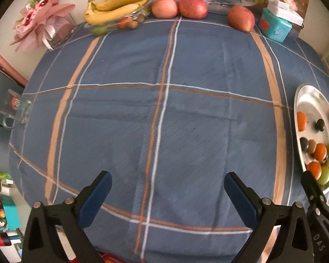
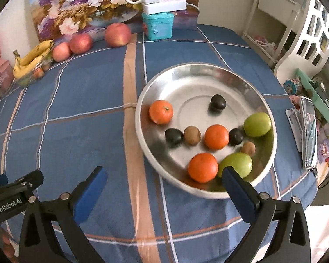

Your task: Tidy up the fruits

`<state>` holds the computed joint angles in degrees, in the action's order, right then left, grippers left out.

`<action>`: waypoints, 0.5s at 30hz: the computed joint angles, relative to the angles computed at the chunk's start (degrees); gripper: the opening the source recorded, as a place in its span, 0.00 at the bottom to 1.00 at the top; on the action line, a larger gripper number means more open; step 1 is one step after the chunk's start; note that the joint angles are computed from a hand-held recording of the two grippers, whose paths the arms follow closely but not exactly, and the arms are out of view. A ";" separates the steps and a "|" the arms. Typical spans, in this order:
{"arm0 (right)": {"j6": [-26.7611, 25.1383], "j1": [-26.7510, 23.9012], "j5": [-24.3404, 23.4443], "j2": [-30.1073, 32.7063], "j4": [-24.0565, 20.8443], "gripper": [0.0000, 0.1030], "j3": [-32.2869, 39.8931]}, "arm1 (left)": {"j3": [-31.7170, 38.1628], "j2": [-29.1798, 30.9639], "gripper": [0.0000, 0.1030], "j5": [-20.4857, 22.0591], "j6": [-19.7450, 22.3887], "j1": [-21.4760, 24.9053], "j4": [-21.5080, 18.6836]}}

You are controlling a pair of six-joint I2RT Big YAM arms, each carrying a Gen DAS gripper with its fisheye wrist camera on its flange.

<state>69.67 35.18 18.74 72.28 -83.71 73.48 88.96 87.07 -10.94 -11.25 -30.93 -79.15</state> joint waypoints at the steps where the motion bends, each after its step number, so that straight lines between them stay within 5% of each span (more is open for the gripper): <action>1: 0.45 0.64 0.34 0.07 -0.59 1.00 0.28 | -0.20 -0.32 1.00 -0.15 -0.02 0.07 -0.14; 15: 0.63 1.64 1.57 0.49 -1.49 1.00 1.52 | -0.82 -2.06 1.00 2.63 0.04 1.88 0.41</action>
<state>70.30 36.81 20.31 72.77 -85.20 75.00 88.15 85.01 -8.31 -11.21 -29.06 -78.73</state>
